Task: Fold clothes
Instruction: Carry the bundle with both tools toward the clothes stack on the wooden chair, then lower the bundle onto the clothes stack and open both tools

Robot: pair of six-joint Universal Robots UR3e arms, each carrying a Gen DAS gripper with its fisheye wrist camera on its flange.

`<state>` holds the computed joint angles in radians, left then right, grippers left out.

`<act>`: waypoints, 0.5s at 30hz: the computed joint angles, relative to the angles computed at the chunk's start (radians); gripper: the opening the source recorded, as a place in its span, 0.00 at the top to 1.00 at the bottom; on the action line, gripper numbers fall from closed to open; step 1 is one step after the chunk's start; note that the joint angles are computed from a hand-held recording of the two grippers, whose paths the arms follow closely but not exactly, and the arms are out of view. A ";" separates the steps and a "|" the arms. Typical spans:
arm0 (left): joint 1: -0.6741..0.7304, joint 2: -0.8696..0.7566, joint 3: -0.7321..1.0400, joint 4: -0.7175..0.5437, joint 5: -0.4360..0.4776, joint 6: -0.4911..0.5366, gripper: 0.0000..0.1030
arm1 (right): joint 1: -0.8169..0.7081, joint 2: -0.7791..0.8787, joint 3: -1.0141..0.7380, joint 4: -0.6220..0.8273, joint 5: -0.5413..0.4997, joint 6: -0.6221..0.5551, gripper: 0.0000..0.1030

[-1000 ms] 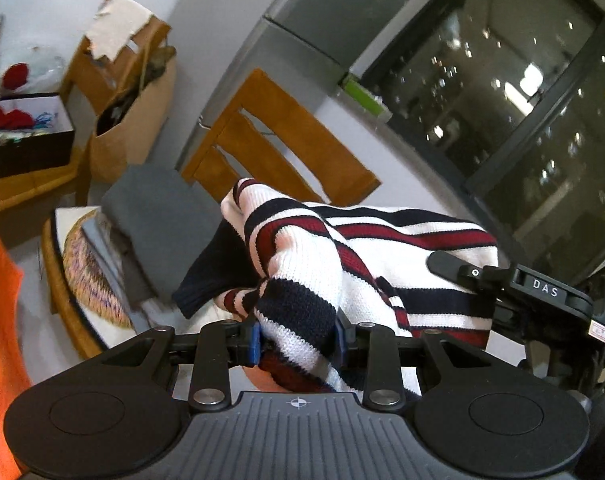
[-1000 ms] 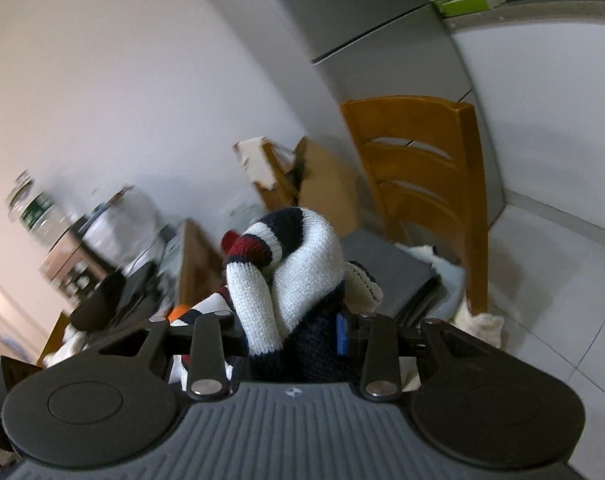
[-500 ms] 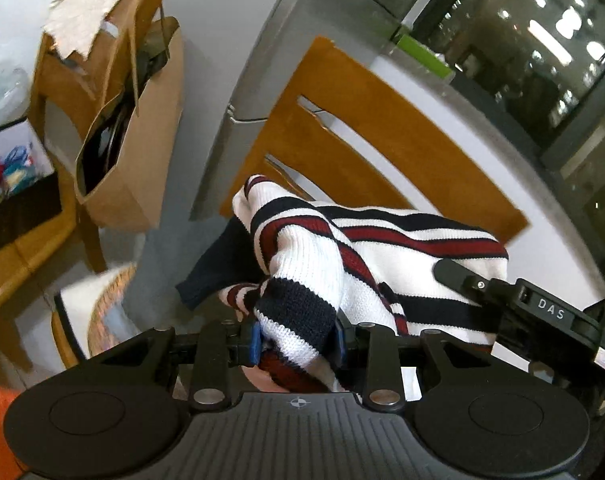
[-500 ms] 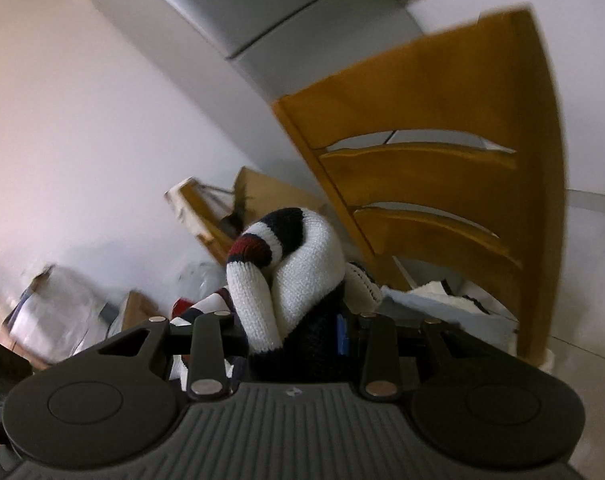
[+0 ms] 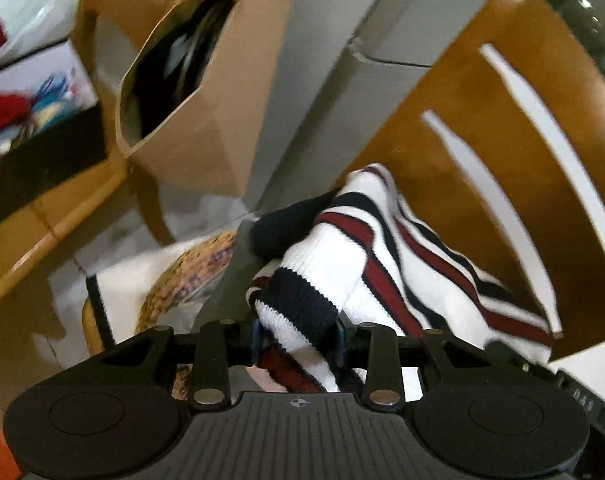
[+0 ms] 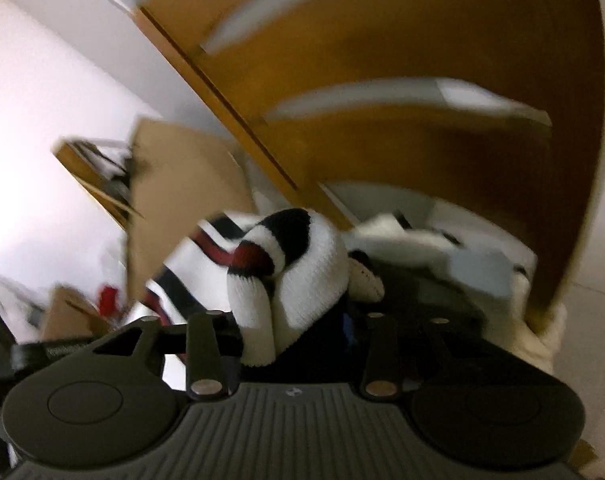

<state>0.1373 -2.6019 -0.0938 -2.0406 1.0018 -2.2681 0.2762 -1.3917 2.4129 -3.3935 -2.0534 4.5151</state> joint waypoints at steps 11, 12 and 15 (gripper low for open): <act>0.057 0.172 -0.327 0.222 -0.025 -0.117 0.47 | -0.114 -0.255 -0.037 0.387 0.155 -0.315 0.40; 0.068 0.212 -0.375 0.242 -0.030 -0.117 0.47 | -0.109 -0.287 -0.072 0.469 0.151 -0.336 0.40; 0.112 0.332 -0.492 0.266 -0.049 -0.091 0.47 | -0.045 -0.414 -0.170 0.726 0.122 -0.372 0.40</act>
